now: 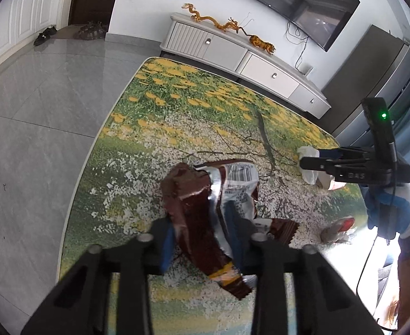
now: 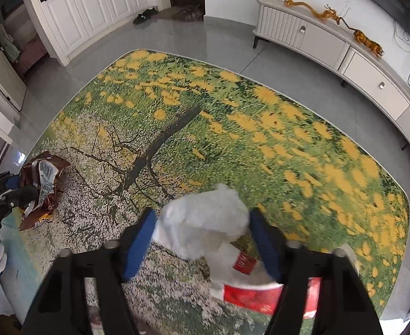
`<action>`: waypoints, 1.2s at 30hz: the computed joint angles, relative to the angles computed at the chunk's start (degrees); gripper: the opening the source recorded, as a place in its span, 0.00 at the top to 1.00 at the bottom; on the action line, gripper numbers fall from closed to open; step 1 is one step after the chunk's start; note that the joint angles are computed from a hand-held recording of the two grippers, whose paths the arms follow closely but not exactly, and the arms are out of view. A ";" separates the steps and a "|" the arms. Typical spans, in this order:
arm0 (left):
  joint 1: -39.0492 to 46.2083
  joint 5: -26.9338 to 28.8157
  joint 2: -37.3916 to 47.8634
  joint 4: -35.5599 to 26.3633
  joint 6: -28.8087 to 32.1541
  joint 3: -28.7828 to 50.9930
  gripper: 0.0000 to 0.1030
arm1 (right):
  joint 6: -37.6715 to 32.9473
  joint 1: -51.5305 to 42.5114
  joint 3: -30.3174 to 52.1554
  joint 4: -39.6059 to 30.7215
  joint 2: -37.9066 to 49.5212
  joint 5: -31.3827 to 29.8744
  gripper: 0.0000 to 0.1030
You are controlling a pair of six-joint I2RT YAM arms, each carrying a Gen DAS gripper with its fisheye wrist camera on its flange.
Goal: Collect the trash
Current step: 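Lift the chip bag and tissue and carry them over the bin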
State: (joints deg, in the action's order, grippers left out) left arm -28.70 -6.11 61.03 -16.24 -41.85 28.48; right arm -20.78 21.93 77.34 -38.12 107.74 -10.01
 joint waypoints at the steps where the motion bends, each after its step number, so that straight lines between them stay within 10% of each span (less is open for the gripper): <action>1: 0.03 0.03 0.06 0.10 0.10 0.03 0.83 | -0.11 0.36 0.01 0.26 0.18 0.51 0.63; 6: -1.41 -3.05 -1.08 -0.93 -0.08 0.68 0.89 | 0.67 1.55 -1.27 2.87 -0.76 -1.26 0.78; 26: -22.25 -22.20 -13.99 -23.00 -12.08 11.59 0.97 | 0.55 -12.18 -16.64 -2.59 -35.60 -21.40 0.78; 36: -39.84 -30.62 2.33 -25.80 -13.29 30.37 0.97 | -37.81 -62.32 -14.96 -33.96 -42.00 -38.96 0.78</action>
